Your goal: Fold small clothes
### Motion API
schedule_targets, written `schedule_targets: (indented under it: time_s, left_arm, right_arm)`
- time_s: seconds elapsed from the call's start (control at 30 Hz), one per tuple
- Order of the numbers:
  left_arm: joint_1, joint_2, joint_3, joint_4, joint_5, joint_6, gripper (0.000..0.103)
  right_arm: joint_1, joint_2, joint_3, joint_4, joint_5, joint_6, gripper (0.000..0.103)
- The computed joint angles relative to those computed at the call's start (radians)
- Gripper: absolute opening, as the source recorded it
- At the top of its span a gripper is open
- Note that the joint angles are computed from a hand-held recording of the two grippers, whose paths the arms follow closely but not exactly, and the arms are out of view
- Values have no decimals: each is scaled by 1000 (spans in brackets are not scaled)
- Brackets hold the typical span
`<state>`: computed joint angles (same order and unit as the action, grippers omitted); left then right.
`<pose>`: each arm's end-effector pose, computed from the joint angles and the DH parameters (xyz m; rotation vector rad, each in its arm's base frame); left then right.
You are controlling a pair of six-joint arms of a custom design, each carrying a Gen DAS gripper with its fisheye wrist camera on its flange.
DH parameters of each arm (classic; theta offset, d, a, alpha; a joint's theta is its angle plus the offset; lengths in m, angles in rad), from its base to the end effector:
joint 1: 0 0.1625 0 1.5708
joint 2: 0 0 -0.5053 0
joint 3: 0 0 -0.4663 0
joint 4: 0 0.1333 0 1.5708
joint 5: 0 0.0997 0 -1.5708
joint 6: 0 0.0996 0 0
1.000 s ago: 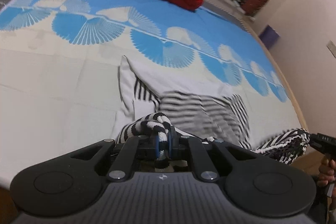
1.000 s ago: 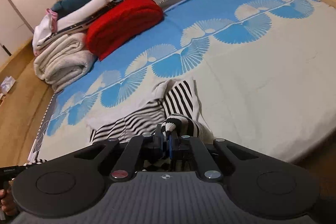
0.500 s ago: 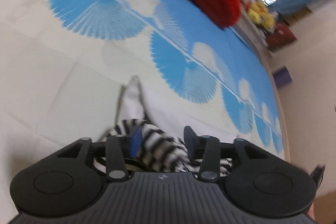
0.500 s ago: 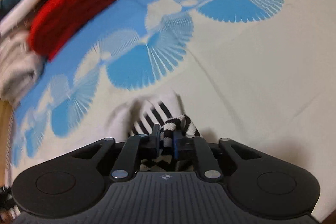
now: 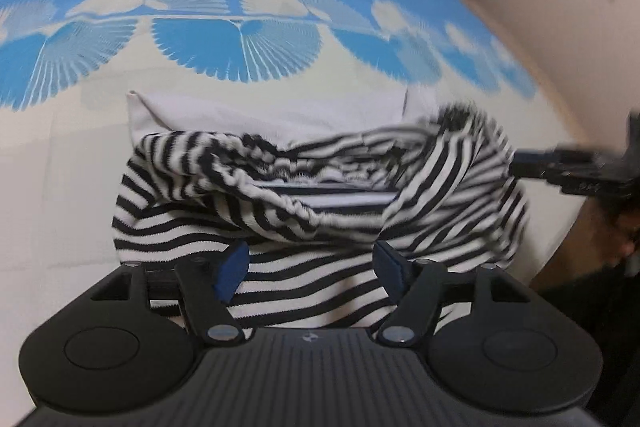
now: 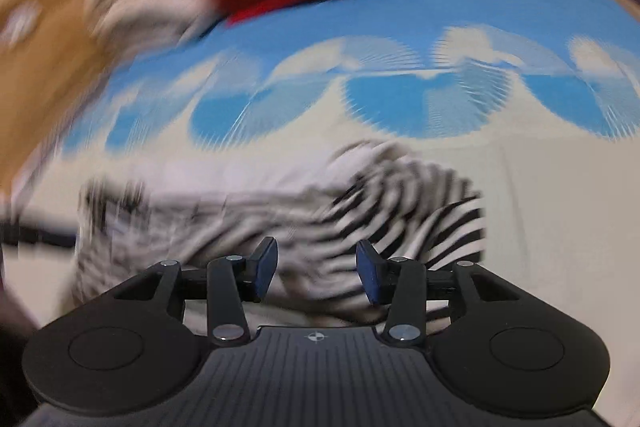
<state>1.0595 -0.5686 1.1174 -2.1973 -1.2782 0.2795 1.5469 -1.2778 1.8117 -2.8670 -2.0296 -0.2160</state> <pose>-0.3140 -0.8907 0.1040 1.0849 2.6417 -0.1589 0.0729 -0.6831 0.4132 0.0068 -2.4681 0.9091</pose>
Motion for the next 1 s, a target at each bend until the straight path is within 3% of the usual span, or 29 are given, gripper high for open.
schedule_targets:
  time_s: [0.1, 0.2, 0.3, 0.37, 0.4, 0.43, 0.47, 0.5, 0.53, 0.77, 0.9, 0.97, 1.0]
  left_arm:
    - [-10, 40, -23, 18, 74, 20, 73]
    - [-19, 83, -47, -45, 142, 50, 73]
    - [-19, 117, -84, -103, 151, 48, 68]
    - [-20, 142, -119, -127, 158, 49, 52]
    - [-19, 154, -139, -125, 157, 42, 36]
    - [-18, 169, -166, -112, 153, 30, 8]
    - [-15, 185, -198, -88, 150, 18, 1]
    - [-14, 197, -221, -74, 147, 10, 0]
    - [-11, 210, -245, -64, 142, 6, 0]
    - [0, 249, -311, -216, 149, 0, 0]
    - [14, 275, -380, -218, 145, -87, 0]
    - [26, 292, -433, -128, 101, -126, 2]
    - [29, 302, -460, -81, 95, -131, 10]
  right_arm:
    - [23, 31, -1, 1, -60, -107, 45]
    - [25, 70, -23, -12, -103, -139, 45]
    - [20, 105, -49, -18, -122, -152, 45]
    - [17, 135, -74, 0, -150, -158, 45]
    - [17, 149, -86, 6, -163, -168, 44]
    - [18, 160, -92, -3, -168, -183, 37]
    - [16, 172, -101, -26, -162, -200, 19]
    - [13, 179, -109, -38, -148, -199, 7]
    - [8, 185, -123, -38, -133, -180, 1]
    - [-1, 232, -188, -271, -85, -133, 1]
    - [6, 274, -224, -447, -103, -202, 1]
    - [6, 282, -239, -430, -106, -235, 3]
    - [0, 274, -243, -360, -97, -222, 3]
